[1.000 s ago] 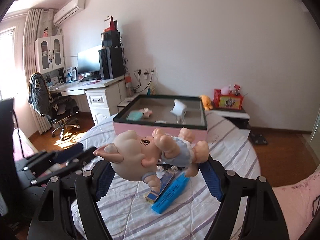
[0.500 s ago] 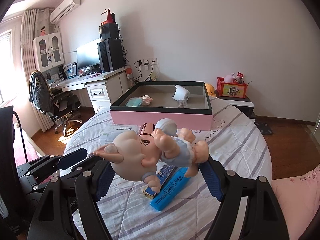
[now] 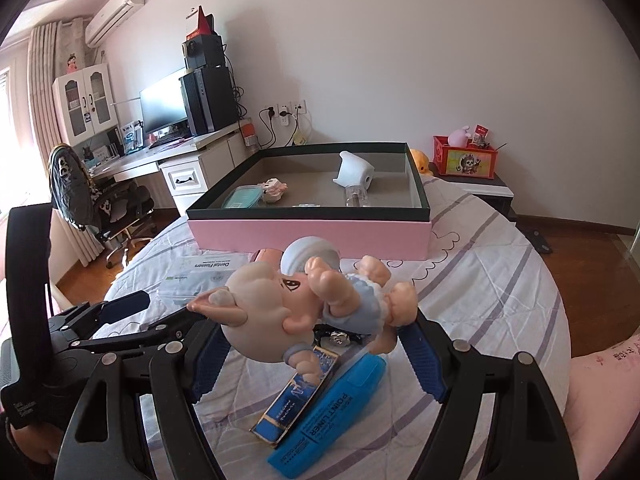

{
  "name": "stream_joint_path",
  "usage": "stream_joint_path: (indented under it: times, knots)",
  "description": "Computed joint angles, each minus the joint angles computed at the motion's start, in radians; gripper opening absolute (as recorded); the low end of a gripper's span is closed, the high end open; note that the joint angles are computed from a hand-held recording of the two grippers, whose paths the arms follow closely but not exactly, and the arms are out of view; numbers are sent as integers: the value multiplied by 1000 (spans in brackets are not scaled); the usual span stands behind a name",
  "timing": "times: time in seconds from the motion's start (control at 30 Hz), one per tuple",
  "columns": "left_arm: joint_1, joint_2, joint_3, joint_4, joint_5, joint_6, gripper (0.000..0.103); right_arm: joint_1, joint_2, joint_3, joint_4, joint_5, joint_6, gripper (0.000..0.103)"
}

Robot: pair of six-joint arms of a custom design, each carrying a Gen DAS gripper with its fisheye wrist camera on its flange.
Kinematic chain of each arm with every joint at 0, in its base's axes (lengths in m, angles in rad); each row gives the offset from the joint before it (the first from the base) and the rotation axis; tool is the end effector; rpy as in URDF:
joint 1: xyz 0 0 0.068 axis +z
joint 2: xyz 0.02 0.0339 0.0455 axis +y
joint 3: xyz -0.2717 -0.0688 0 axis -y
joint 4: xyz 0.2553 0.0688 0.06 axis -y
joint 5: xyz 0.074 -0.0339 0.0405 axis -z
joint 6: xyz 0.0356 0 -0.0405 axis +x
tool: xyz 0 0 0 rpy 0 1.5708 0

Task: Organize rigid objects
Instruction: 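Grasp the dental flossers box with the left tool while the right tool holds the pig doll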

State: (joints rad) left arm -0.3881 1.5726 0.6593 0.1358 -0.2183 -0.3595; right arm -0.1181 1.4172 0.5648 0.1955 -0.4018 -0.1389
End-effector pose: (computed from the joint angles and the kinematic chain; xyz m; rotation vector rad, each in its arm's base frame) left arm 0.2820 -0.1070 0.1435 -0.0735 2.3270 -0.1184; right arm 0.2759 -0.0187 0.1641 -0.2401 2.1702 0.3019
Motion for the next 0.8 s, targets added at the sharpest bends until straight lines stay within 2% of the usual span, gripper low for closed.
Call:
stream_joint_path:
  times: [0.1,0.17,0.27,0.37,0.57,0.67,0.8]
  knots:
    - [16,66,56,-17,-7,72,86,-5,44,35,-3,-2,-4,79]
    - [37,95,91,-40,25,100,95,-6,62,48,-4,-7,-4,79]
    - [62,138,149,-79,72,130,99,-11,88,69,-6,-16,-7,79]
    - [61,185,206,-112,45,169,103,-12,109,84,-6,-23,-3,79]
    - [43,270,305,-162,-2,209,102,-9,140,104,-13,-19,-2,79]
    - [37,265,296,-146,-6,219,102,-5,153,114,-20,-16,2,79]
    - [26,197,212,-62,-25,218,102,-3,152,121,-32,-8,3,79]
